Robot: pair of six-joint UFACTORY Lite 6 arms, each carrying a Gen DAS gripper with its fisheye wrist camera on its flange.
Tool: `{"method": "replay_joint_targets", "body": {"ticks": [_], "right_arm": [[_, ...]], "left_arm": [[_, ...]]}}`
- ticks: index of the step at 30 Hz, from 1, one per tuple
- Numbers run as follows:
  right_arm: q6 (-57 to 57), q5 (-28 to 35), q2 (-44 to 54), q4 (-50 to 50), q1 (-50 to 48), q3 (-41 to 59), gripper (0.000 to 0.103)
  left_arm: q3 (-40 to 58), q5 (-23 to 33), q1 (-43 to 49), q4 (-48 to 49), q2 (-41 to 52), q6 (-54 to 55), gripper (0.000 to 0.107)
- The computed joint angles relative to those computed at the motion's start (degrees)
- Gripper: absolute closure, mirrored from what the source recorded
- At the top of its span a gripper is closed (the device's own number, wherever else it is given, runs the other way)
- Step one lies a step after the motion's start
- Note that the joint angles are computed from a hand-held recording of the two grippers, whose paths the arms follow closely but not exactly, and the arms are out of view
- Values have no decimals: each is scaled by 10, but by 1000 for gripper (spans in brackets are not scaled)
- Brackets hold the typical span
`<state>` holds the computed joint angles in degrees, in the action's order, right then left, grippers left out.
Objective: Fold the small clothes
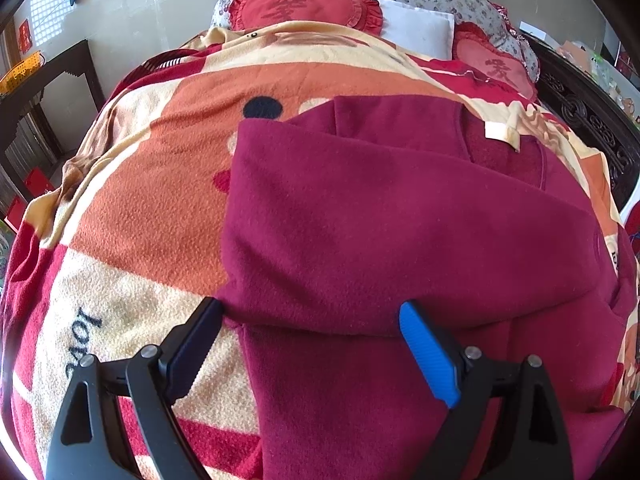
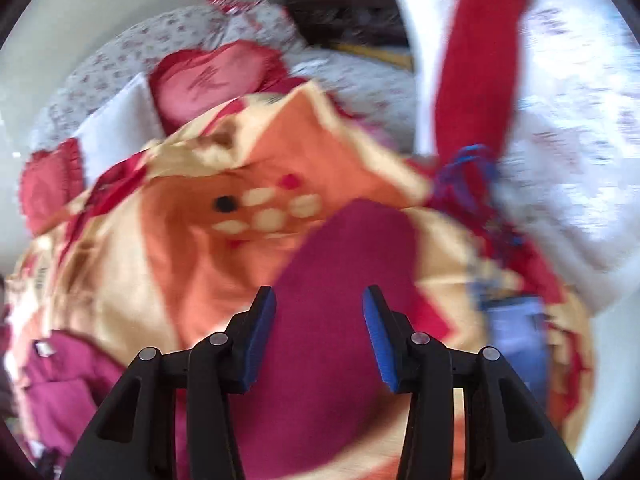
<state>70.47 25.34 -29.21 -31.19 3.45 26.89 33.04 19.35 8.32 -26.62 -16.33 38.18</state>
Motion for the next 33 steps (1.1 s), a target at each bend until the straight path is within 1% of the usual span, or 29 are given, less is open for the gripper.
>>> {"method": "replay_joint_targets", "body": {"ticks": [1, 2, 4, 5, 6, 7, 8, 9, 10, 11, 12, 14, 15, 16, 17, 18, 19, 20, 22, 24, 26, 28, 30, 31, 32, 33], "right_arm": [[-15, -26, 32, 16, -10, 13, 75], [-8, -45, 72, 9, -16, 30, 75], [50, -52, 169, -52, -21, 80, 75], [55, -58, 206, -58, -29, 99, 75], [36, -71, 243, -40, -44, 116, 75], [-6, -86, 258, -2, -62, 118, 75], [-24, -104, 262, 17, -78, 110, 83], [-38, -109, 247, 29, -88, 99, 100], [-76, -130, 230, 65, -103, 84, 103], [-128, -159, 189, 125, -112, 52, 103], [-182, -164, 155, 178, -119, 33, 103], [-262, -139, 50, 240, -112, 0, 103], [-322, -129, 18, 293, -111, -5, 103], [-361, -105, -33, 331, -99, -10, 103], [-377, -92, -60, 348, -83, -6, 103], [-369, -70, -97, 345, -48, 3, 103], [-336, -62, -111, 319, -16, 12, 103], [-280, -56, -117, 272, 36, 30, 103], [-160, -63, -91, 168, 127, 70, 103], [-40, -86, -23, 60, 219, 128, 103], [61, -118, 52, -40, 287, 186, 103], [165, -147, 116, -147, 342, 237, 103], [273, -199, 217, -264, 387, 305, 103], [333, -213, 253, -324, 404, 328, 103], [393, -207, 308, -375, 427, 367, 103], [447, -226, 367, -435, 445, 403, 103]], "left_arm": [[2, 5, 3, -1, 1, 3, 14], [5, 8, 5, 0, 2, 4, 14], [8, 14, 8, 10, 3, -2, 14], [11, 17, 10, 13, 3, -4, 14], [13, 21, 13, 13, 3, -4, 14], [15, 23, 15, 11, 3, -2, 14], [17, 26, 17, 10, 3, 0, 14], [19, 29, 19, 10, 3, 0, 14], [22, 33, 22, 8, 3, 2, 14], [26, 39, 27, -1, 1, 9, 14], [28, 44, 31, -11, -2, 19, 14], [36, 60, 43, -37, -9, 40, 14], [42, 71, 49, -51, -14, 51, 14], [48, 81, 55, -64, -18, 62, 14], [53, 91, 63, -77, -25, 72, 14], [58, 99, 66, -84, -30, 75, 14], [64, 109, 71, -91, -34, 79, 14], [69, 119, 78, -99, -39, 84, 14], [81, 134, 88, -102, -43, 84, 14], [89, 148, 101, -105, -48, 87, 14], [95, 156, 114, -103, -55, 89, 14], [99, 165, 132, -110, -56, 100, 14], [105, 174, 151, -119, -52, 109, 14], [108, 177, 158, -124, -47, 112, 14], [112, 183, 168, -133, -41, 121, 14], [117, 188, 174, -139, -32, 122, 14]]}}
